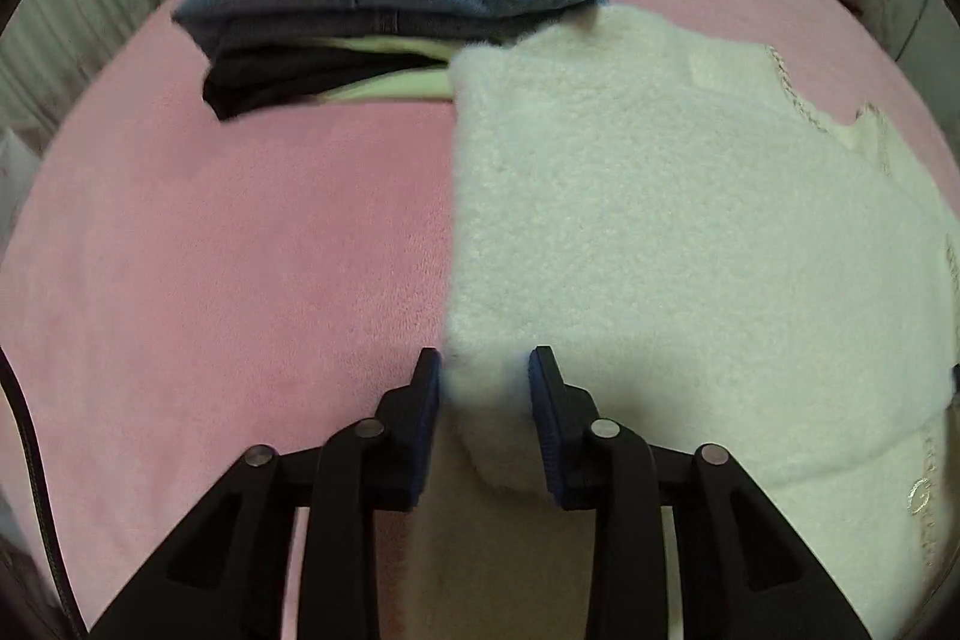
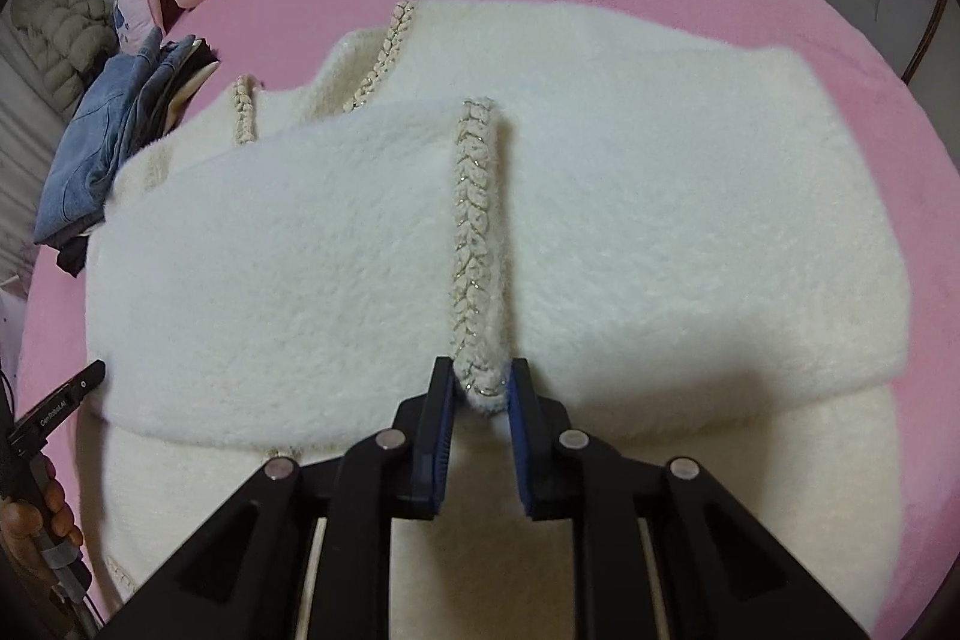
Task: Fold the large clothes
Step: 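Release both tools and lift them off the folded cardigan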
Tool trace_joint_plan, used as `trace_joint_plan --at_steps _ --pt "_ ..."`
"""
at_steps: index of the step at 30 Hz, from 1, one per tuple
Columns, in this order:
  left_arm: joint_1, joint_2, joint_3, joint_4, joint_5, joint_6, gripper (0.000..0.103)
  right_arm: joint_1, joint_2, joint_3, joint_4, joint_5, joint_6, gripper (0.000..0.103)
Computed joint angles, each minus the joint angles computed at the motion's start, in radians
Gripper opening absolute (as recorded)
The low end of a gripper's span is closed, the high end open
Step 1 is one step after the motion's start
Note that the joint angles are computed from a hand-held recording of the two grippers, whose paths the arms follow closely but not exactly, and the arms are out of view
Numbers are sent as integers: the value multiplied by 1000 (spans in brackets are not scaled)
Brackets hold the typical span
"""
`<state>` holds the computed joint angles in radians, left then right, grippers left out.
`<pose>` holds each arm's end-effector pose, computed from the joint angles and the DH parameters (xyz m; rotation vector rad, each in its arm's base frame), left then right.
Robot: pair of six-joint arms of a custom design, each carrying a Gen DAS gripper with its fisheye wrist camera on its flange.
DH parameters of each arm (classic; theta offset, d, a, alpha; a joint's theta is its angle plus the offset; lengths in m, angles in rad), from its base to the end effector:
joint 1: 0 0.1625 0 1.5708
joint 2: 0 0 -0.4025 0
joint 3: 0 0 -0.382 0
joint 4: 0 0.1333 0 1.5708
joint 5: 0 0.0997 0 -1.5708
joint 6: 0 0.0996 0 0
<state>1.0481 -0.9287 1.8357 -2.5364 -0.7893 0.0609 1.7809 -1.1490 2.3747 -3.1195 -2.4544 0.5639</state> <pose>-0.1133 -0.6042 0.1192 0.6565 2.2853 -0.2920 0.1403 -0.3879 0.1420 -0.5860 -2.2590 0.7664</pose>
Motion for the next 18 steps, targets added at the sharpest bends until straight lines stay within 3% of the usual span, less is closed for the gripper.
trace_joint_plan --at_steps 3,8,11,18 --pt "-34 -26 -5 108 9 -69 63 31 -56 -2 112 0 71 22" --pt "-111 -129 39 197 1 -168 70 117 -165 11 241 5 145 24" --pt "-164 -195 52 264 -17 -243 74 185 -229 -15 386 -3 192 24" --pt "-279 -310 19 460 -45 -398 78 314 -320 -98 625 -38 268 24"
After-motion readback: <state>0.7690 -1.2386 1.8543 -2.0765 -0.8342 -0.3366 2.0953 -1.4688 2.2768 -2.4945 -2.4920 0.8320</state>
